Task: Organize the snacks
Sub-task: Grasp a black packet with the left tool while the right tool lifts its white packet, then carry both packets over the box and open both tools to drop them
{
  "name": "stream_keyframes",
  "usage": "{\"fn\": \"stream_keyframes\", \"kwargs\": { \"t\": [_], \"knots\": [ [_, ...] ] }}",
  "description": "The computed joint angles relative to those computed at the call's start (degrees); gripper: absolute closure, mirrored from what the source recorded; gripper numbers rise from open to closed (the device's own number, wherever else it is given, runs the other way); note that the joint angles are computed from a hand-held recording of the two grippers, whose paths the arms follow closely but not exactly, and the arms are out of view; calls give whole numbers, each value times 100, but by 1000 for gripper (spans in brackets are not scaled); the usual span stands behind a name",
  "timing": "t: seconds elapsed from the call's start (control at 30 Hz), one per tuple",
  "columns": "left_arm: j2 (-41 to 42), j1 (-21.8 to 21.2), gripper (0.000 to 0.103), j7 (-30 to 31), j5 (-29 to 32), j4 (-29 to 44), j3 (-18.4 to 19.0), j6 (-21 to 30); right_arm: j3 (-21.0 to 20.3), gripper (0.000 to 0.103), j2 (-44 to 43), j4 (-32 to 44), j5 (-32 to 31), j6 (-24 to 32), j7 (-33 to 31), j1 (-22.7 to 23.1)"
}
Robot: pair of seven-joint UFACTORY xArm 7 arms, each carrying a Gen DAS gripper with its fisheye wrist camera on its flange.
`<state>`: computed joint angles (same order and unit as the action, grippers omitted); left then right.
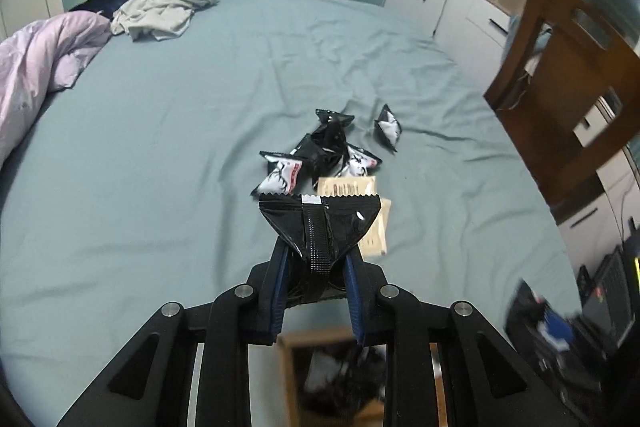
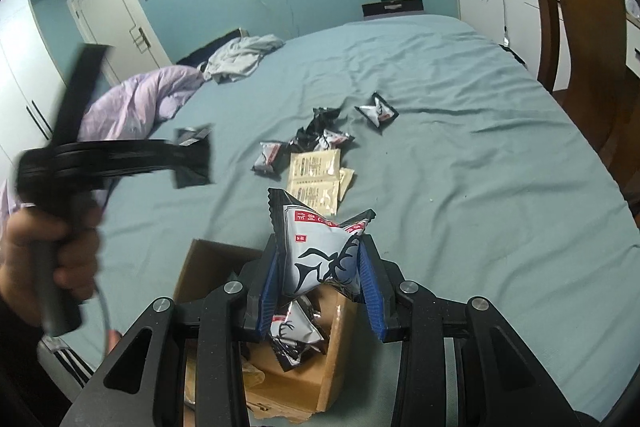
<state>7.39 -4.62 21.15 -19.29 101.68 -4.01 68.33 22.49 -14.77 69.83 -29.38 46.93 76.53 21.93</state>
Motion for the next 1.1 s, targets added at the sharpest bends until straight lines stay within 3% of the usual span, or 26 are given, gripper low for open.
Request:
{"fn": "stream_keyframes", "kwargs": {
  "t": [0.17,0.47,0.77,0.97,1.1],
  "knots": [
    [-776,-41,78,633,24,-1029,25,-113,-4,68,386,486,2,324,-376,152],
    [-1676,-346,78,1242,341,-2163,49,298,-231,68,730,824,2,532,-616,471],
    [-1664,-517,78,1403,878,-2342,-5,842,-346,67,863,937,127,639,-717,578],
    [-1562,-529,75,1263,1090,-2337,-30,920,-377,67,904,976,78,657,-717,640],
    [-1476,-503,66,1142,1085,-2283,-12,931,-399,67,940,995,119,668,-766,663]
  ]
}}
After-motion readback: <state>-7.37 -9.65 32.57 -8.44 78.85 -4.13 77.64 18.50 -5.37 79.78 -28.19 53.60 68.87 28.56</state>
